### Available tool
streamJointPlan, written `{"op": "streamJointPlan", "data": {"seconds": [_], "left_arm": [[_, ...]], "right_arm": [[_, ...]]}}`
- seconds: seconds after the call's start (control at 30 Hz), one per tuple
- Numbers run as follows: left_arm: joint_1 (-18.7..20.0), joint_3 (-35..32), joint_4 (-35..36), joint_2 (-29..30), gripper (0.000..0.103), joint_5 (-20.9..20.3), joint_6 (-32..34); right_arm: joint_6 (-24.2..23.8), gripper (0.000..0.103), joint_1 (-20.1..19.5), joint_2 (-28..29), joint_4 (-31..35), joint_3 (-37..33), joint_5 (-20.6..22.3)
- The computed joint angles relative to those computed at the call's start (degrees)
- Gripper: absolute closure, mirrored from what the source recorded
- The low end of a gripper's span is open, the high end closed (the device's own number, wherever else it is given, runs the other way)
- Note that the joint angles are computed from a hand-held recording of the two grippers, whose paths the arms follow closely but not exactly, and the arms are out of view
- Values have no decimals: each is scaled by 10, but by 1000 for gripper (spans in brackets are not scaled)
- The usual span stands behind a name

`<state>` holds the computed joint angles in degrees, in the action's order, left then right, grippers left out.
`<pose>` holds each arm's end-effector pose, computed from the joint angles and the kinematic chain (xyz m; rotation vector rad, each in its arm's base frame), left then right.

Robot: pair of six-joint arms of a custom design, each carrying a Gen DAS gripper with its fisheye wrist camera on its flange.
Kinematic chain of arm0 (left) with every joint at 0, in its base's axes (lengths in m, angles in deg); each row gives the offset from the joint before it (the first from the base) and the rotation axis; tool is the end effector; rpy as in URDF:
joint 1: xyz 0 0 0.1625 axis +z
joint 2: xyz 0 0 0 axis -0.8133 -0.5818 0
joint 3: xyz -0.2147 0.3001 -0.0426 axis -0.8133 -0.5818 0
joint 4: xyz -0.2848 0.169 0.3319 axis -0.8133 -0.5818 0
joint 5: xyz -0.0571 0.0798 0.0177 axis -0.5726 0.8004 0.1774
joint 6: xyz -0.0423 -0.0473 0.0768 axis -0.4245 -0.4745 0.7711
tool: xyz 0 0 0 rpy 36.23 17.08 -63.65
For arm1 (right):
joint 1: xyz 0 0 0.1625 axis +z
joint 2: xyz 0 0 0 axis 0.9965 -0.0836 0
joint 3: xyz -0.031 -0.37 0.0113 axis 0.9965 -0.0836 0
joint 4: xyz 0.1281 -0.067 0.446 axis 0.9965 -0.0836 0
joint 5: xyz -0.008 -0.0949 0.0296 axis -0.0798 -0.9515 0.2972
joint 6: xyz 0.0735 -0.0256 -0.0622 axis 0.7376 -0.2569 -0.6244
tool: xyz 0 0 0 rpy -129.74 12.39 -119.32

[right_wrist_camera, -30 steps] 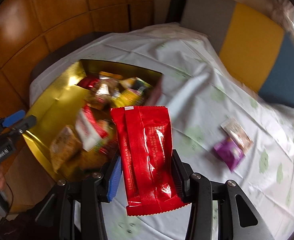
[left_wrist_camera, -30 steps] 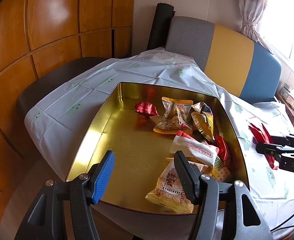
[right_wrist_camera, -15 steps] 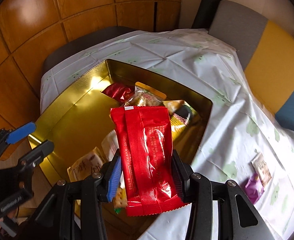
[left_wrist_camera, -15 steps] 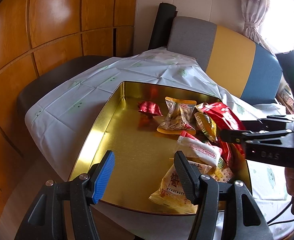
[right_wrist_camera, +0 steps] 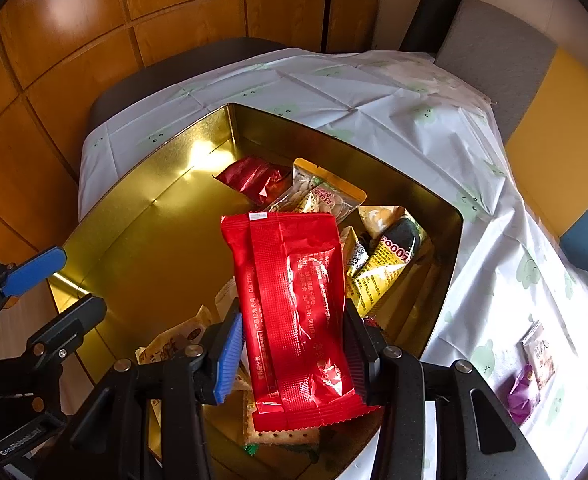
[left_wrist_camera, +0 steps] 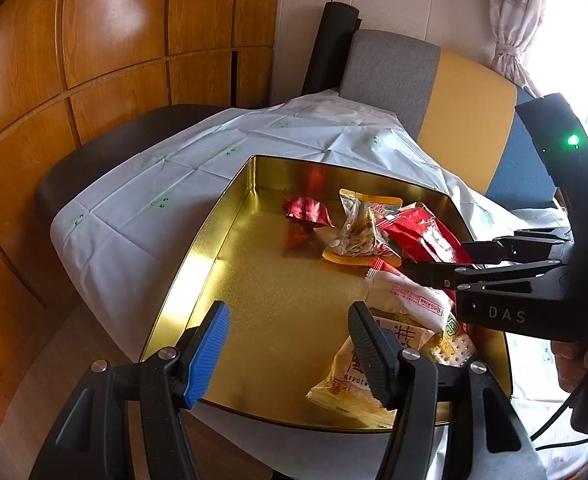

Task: Organize snacks
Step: 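Carry the long red pack over the gold tray with the right gripper, then lower the red pack into the gold tray and open the right gripper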

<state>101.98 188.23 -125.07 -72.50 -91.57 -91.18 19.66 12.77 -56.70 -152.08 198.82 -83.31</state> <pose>-0.1384 -0.4620 0.0575 0.4293 2.3409 -0.8731 0.1530 -0.5344 0.0649 0.6625 -2.3497 0.4213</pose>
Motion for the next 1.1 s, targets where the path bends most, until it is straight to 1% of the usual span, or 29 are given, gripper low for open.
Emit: {"op": "streamJointPlan", "data": {"seconds": [0.27, 0.57, 0.67, 0.73, 0.8, 0.97, 1.07, 1.1], "left_arm": [[2, 0, 0, 3, 41, 0, 1], [2, 0, 4, 2, 41, 0, -1], [1, 1, 4, 2, 41, 1, 0], [1, 1, 3, 2, 41, 1, 0], [0, 2, 5, 1, 41, 2, -2], [-4, 3, 5, -1, 41, 3, -2], [-5, 4, 6, -3, 41, 4, -3], [-6, 5, 6, -3, 41, 4, -4]], "right_arm": [[14, 54, -10, 18, 10, -14, -6], [20, 52, -15, 12, 9, -8, 4], [20, 49, -17, 4, 5, -1, 13], [22, 45, -18, -4, 4, 6, 21], [23, 44, -18, -13, 2, 12, 28], [22, 44, -19, -30, -1, 29, 40], [18, 44, -18, -36, -7, 39, 40], [15, 47, -18, -36, -12, 42, 39]]}}
